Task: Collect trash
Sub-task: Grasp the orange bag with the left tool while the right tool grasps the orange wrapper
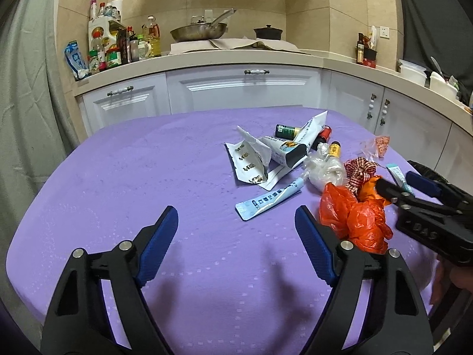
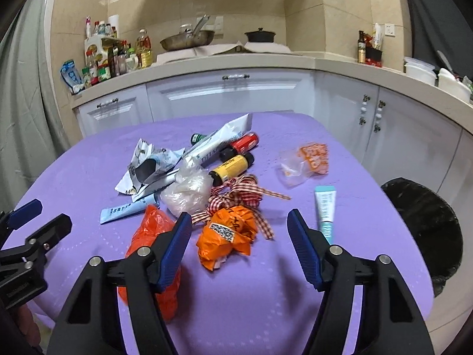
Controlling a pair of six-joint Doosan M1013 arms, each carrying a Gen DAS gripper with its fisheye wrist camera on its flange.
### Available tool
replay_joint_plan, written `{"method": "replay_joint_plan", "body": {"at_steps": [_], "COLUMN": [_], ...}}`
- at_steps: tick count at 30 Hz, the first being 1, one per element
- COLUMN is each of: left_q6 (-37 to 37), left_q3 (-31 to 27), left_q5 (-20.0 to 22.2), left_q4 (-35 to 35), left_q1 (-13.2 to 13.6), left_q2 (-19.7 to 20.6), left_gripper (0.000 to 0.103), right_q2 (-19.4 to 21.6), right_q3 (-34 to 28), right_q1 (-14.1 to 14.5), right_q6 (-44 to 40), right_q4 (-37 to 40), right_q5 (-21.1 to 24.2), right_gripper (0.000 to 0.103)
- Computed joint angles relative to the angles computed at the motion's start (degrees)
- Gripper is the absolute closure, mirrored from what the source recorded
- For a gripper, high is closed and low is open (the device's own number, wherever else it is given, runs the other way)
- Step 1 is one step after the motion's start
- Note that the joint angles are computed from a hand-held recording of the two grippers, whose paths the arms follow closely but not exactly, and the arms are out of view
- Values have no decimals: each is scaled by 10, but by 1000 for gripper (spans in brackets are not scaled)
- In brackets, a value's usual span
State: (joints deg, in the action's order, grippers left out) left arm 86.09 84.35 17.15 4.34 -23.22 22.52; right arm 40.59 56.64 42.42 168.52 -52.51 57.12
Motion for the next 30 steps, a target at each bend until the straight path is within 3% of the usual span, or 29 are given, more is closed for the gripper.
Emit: {"method": "replay_joint_plan", "body": {"at_steps": [2, 7, 11, 15, 18, 22, 23, 24, 27, 29, 30], "left_q6": [18, 73, 121, 148, 155, 131, 118, 107, 84, 61, 74], "left_q3": [-1, 1, -2, -2, 0, -4, -3, -3, -5, -9, -12], "left_q5": [1, 0, 7, 8, 1, 8, 6, 3, 0, 8, 14], "left_q4": [-21, -79, -133, -153, -151, -112, -98, -86, -64, -29, -38], "left_q1": [0, -5, -12, -25, -36, -51, -53, -55, -56, -58, -58], "left_q2": [1, -1, -1, -1, 1, 9, 9, 10, 13, 18, 21], "left_gripper": [24, 24, 23, 23, 21, 16, 16, 16, 21, 37, 39], "right_q2": [1, -16, -26, -47, -63, -80, -86, -88, -83, -80, -79], "right_q3": [0, 34, 47, 76, 99, 128, 139, 145, 139, 135, 133], "right_q1": [-4, -10, -1, 5, 8, 1, 0, -1, 2, 3, 2], "right_q6": [-5, 8, 29, 60, 78, 103, 134, 148, 153, 151, 149], "right_q4": [16, 30, -9, -40, -55, -39, -47, -51, -69, -72, -72], "right_q5": [-6, -60, -40, -26, -6, -30, -44, -52, -49, -53, -56], "right_gripper": [41, 68, 72, 85, 85, 85, 81, 68, 53, 46, 45]}}
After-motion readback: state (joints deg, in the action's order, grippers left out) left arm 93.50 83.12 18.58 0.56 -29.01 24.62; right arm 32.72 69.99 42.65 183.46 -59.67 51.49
